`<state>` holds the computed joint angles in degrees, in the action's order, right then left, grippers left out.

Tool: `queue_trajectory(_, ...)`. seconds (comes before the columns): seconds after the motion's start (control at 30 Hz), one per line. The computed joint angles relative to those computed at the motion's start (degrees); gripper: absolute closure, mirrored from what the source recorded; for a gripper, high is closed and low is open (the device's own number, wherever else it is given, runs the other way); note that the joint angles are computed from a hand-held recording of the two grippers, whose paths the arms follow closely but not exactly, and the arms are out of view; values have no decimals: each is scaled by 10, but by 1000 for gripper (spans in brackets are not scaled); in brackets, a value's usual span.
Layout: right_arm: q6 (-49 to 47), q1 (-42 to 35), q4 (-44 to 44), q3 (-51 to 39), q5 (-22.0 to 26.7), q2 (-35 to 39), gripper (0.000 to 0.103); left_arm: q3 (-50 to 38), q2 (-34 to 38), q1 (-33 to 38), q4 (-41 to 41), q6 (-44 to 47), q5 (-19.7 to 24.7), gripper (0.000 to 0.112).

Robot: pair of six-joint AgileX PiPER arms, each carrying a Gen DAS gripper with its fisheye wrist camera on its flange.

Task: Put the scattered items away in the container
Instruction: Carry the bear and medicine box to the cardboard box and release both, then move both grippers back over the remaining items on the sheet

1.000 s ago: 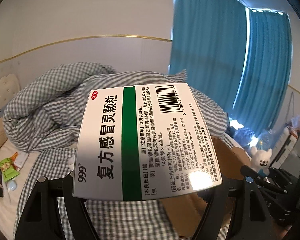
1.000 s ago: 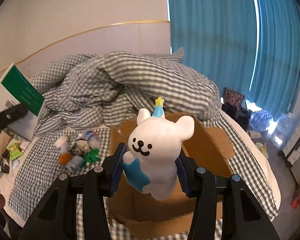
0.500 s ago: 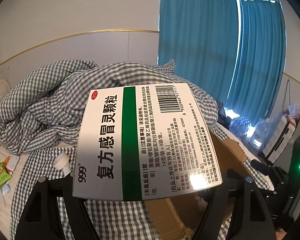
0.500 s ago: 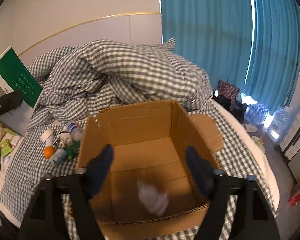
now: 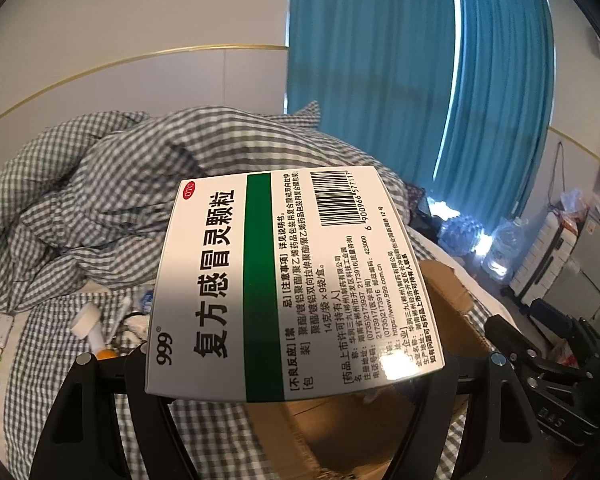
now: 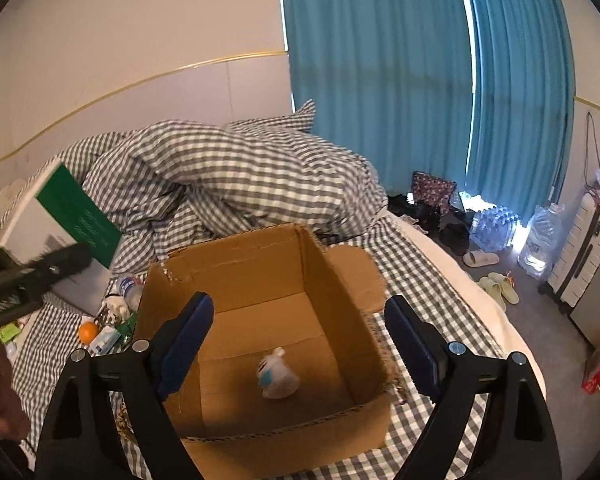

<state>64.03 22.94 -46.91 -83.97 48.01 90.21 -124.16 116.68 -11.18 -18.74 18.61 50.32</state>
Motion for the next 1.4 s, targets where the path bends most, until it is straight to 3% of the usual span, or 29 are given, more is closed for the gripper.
queue_trajectory(0.1,4,-3,-7,14,8,-19,10,-18,18,-22,16,-14,8,33)
queue_trajectory(0.43,27,-11,-27,51,19,-64,9,-77,68,-61,34,-24,46,29)
queue_trajectory(0.57,28,-16,-29,54,20,-70,9,-66,62,-64,37,-24,32,16)
queue_trajectory(0.7,32,-13,-30,55,21,-74,9,-58,53,-58,36,-18,23,15)
queue_trajectory(1.03,27,24,-36,-6,38,-26,9,-51,38,1,12,2,30,14)
queue_trajectory(1.4,-20,90,-25,-169,70,87,8,-115,61,112,-18,17,69,14)
